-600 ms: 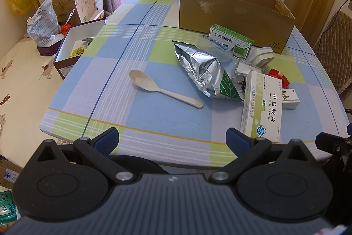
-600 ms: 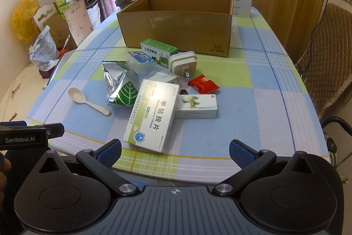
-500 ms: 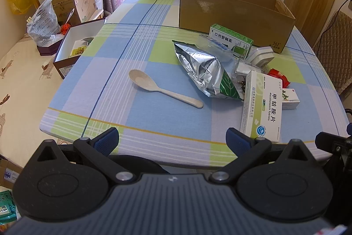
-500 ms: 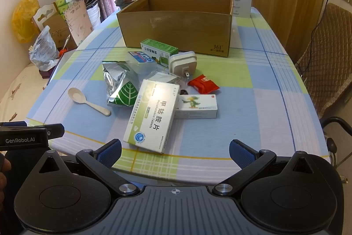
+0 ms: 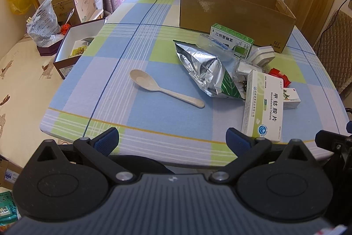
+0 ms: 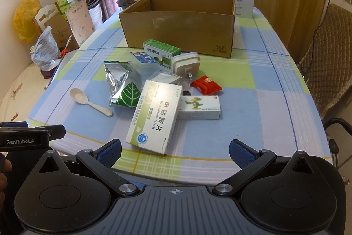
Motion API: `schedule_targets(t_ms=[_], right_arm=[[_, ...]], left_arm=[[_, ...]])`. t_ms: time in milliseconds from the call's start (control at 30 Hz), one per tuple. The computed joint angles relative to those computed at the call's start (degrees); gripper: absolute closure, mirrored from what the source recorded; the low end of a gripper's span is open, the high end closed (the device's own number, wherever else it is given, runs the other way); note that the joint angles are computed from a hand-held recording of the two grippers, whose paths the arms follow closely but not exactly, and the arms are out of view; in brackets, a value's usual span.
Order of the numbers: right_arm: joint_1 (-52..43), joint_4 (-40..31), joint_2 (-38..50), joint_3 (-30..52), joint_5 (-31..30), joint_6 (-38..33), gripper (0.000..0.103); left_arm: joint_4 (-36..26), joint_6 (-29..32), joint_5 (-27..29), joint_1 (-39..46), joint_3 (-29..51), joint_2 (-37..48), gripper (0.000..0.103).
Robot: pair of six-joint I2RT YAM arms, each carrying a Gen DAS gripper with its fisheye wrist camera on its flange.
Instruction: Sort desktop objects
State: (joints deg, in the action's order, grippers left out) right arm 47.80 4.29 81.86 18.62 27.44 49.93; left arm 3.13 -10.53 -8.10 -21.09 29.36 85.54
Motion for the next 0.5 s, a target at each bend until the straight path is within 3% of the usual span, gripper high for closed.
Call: schedule_targets(t_ms=[300, 500], right_arm=[[-1.13, 3.07, -0.63, -0.88, -0.33, -2.65, 0.002], [-2.39, 7.70, -0.04, -1.69, -2.09, -4.51, 0.002]], left_arm=[[-2.06, 5.29, 2.35, 3.98, 0.34, -2.34, 0.001], [-2.58, 10.46, 8.36, 8.74, 1.31, -2.33, 0.001]])
